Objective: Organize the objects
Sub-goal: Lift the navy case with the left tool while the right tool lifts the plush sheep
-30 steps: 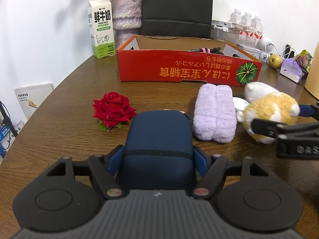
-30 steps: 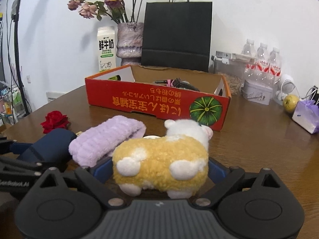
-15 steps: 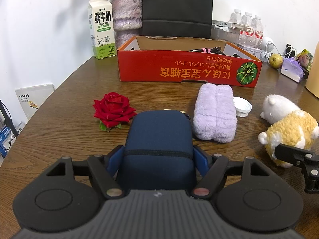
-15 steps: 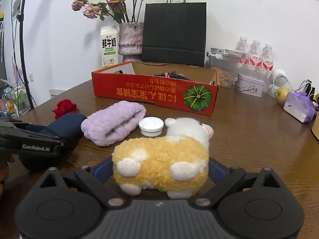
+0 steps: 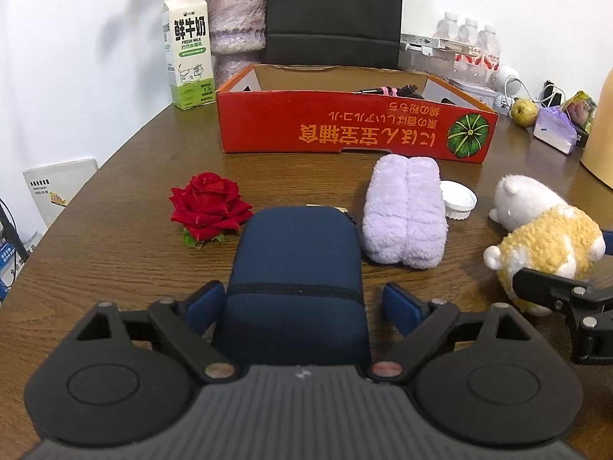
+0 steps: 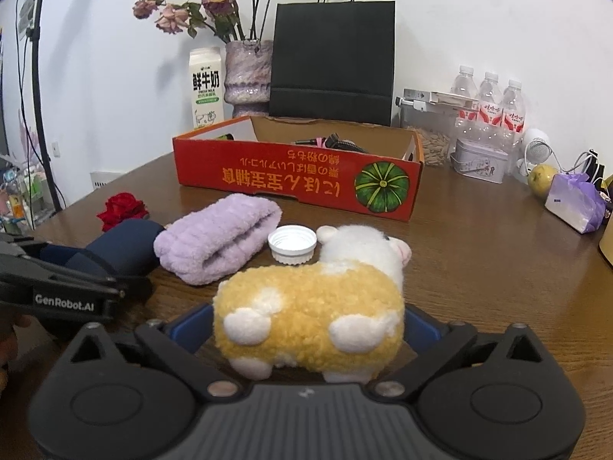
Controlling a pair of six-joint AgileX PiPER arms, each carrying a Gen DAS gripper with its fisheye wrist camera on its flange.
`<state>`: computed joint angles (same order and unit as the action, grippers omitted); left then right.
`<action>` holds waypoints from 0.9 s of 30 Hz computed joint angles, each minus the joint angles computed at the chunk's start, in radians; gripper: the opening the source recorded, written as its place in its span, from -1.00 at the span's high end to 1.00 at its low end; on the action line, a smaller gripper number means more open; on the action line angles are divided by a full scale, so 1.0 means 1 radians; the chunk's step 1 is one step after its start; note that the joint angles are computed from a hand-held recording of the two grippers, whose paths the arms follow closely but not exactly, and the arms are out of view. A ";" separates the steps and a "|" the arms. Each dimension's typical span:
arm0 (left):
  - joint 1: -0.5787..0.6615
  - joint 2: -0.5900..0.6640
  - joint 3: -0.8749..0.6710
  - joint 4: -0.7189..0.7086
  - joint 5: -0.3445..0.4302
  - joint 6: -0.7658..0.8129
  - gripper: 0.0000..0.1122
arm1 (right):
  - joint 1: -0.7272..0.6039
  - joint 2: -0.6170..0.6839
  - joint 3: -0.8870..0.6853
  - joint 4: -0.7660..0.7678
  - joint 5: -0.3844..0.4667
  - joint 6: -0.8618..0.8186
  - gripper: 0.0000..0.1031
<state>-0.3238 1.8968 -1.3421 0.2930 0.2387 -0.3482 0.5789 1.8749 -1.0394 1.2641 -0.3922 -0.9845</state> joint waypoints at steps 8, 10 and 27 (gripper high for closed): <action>-0.004 -0.036 0.029 0.002 0.002 -0.009 -0.21 | -0.010 -0.006 0.008 -0.045 0.014 0.052 -0.91; -0.013 -0.040 0.023 0.016 0.020 -0.019 -0.19 | -0.005 -0.007 0.012 -0.053 0.006 0.058 -0.90; -0.032 -0.119 0.029 0.016 0.068 -0.021 -0.18 | 0.031 -0.074 0.067 -0.124 -0.050 0.138 -0.87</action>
